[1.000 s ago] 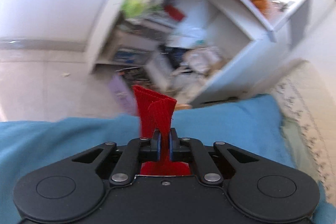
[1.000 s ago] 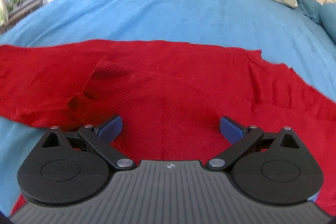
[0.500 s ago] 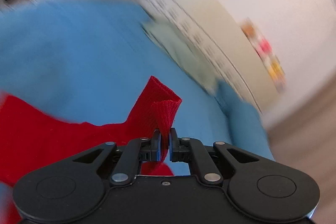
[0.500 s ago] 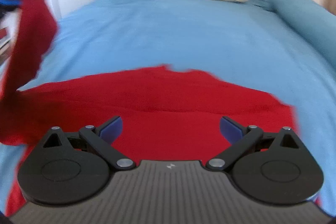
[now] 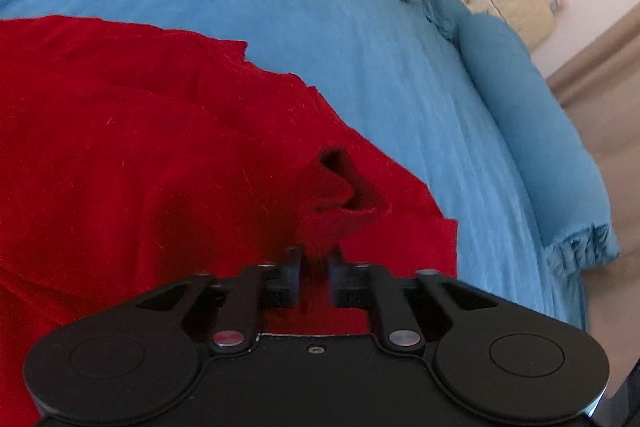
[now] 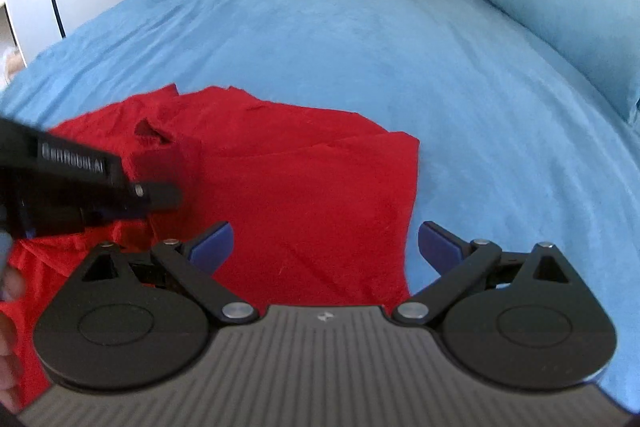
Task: Fold small clothes
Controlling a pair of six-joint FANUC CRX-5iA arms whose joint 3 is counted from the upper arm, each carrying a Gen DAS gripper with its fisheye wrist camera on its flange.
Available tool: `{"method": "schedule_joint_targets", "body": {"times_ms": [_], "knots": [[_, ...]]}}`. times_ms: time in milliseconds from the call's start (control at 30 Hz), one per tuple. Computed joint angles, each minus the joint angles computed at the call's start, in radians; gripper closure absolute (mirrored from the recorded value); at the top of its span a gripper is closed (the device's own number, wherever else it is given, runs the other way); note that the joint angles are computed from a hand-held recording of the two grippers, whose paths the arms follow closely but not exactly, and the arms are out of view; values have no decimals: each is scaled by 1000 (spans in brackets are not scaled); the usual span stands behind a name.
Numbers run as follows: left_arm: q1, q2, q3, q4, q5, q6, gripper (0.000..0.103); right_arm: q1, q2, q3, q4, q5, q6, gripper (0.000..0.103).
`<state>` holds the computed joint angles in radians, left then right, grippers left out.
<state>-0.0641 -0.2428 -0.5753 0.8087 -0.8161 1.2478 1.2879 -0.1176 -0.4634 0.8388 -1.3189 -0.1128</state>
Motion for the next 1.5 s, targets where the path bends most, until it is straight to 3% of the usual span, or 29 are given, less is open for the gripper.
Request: {"method": "schedule_joint_targets", "body": {"times_ms": [33, 67, 133, 267, 400, 467, 567, 767, 800, 867, 933, 1167, 1300, 1433, 1500], "knots": [[10, -4, 1, 9, -7, -9, 36, 0, -16, -8, -1, 12, -3, 0], [22, -20, -4, 18, -10, -13, 20, -19, -23, -7, -1, 39, 10, 0], [50, -59, 0, -12, -2, 0, 7, -25, -56, -16, -6, 85, 27, 0], [136, -127, 53, -207, -33, 52, 5, -43, -110, -15, -48, 207, 95, 0], [209, -156, 118, -479, -84, 110, 4, -79, -115, 12, -148, 298, 85, 0], [249, -167, 122, -555, -102, 124, 4, -96, -97, 33, -188, 317, 80, 14], [305, -175, 101, -584, -99, 138, 4, -117, -61, 62, -233, 313, 63, 27], [349, -137, 114, -630, -109, 223, 4, -115, -19, 68, -190, 273, 19, 38], [357, -134, 115, -632, -113, 227, 4, -112, -11, 75, -185, 264, 24, 43], [370, -144, 108, -639, -126, 233, 4, -117, 13, 98, -193, 249, 65, 73], [388, -154, 100, -636, -135, 233, 4, -121, 22, 109, -200, 256, 101, 80], [437, -197, 81, -599, -170, 153, 4, -94, 11, 103, -66, 222, 101, 81], [446, -202, 78, -589, -176, 102, 4, -68, -35, 95, -13, 137, 73, 81], [452, -195, 73, -582, -178, 81, 4, -49, -84, 67, -19, 36, 59, 81], [440, -187, 76, -599, -176, 93, 4, -62, -107, 43, -60, 55, 61, 81]]}}
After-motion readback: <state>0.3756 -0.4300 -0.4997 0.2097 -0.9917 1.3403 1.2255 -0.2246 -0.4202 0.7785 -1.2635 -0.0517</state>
